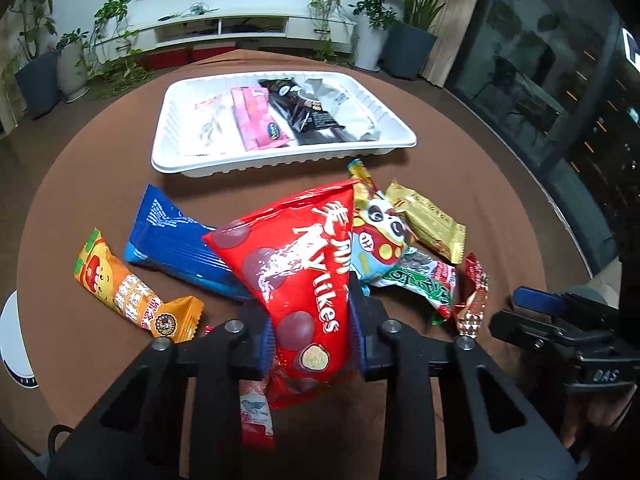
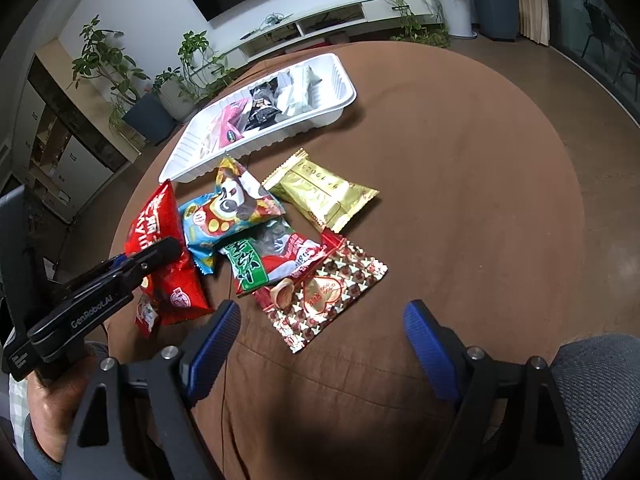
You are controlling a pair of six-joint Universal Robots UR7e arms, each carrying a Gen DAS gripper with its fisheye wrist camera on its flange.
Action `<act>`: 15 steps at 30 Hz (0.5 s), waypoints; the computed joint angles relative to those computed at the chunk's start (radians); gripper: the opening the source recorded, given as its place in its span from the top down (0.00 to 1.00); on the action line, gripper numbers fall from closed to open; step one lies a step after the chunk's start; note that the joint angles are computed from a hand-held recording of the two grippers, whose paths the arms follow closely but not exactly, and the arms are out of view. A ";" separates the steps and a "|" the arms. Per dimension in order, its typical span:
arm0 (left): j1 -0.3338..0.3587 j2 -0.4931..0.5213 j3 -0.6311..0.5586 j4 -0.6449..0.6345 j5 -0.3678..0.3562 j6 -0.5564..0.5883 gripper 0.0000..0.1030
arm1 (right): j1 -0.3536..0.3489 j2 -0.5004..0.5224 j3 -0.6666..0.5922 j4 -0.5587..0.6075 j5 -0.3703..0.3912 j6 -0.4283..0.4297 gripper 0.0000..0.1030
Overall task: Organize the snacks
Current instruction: 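Grasp the red Mylikes bag with the left gripper and lift it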
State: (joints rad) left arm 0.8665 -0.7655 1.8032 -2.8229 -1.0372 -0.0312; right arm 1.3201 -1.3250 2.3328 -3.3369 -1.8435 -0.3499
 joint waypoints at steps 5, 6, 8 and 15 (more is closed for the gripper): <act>0.006 -0.023 0.019 -0.009 -0.049 0.000 0.75 | 0.002 -0.004 -0.003 0.011 -0.010 0.007 0.19; 0.008 -0.029 0.023 -0.007 -0.058 -0.001 0.75 | 0.001 -0.005 -0.004 0.015 -0.013 0.010 0.19; 0.014 -0.047 0.037 -0.009 -0.092 -0.014 0.75 | 0.002 -0.007 -0.006 0.026 -0.016 0.010 0.21; 0.012 -0.121 0.105 -0.027 -0.158 -0.027 0.75 | 0.021 0.014 -0.031 0.059 -0.049 0.007 0.26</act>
State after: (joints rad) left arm 0.8787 -0.8862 1.9081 -2.8504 -1.1951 -0.0586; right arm 1.3413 -1.3111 2.3023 -3.2780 -1.8929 -0.3429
